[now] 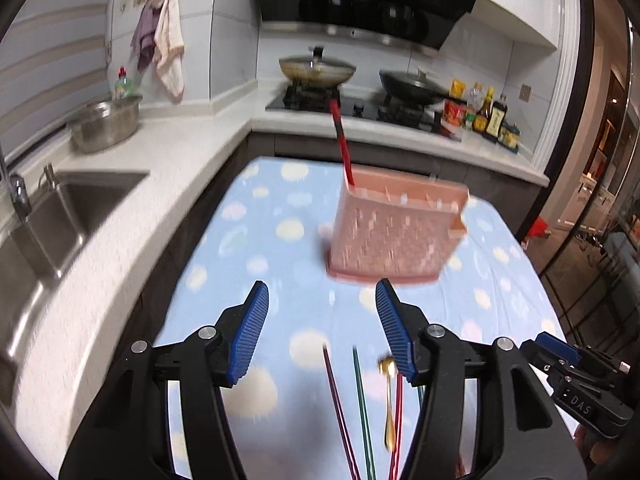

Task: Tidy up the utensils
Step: 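Move both open tools back down to the remaining chopsticks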

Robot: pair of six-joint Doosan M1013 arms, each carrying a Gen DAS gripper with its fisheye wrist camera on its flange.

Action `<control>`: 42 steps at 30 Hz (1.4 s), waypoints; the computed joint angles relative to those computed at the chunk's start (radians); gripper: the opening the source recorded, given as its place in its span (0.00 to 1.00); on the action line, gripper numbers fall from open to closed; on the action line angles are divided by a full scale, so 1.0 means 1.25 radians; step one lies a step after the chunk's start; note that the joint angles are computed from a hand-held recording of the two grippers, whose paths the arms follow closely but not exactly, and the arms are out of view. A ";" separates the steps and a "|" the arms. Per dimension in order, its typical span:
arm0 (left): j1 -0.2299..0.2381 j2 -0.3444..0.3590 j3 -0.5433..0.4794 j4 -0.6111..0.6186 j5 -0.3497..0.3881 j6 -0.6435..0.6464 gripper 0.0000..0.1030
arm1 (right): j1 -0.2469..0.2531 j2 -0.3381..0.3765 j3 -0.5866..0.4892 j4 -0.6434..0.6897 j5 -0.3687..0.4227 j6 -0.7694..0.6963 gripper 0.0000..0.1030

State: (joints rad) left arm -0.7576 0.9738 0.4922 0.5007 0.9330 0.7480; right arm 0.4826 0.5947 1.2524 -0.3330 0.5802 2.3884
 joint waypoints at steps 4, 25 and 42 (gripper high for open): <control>-0.011 -0.037 0.107 -0.044 -0.011 -0.016 0.51 | 0.012 -0.014 0.052 0.049 0.016 -0.021 0.34; -0.047 -0.101 0.300 -0.135 0.005 -0.010 0.51 | 0.033 -0.030 0.142 0.201 0.063 -0.140 0.31; -0.047 -0.095 0.292 -0.158 0.012 0.016 0.51 | 0.033 -0.020 0.131 0.197 0.071 -0.145 0.23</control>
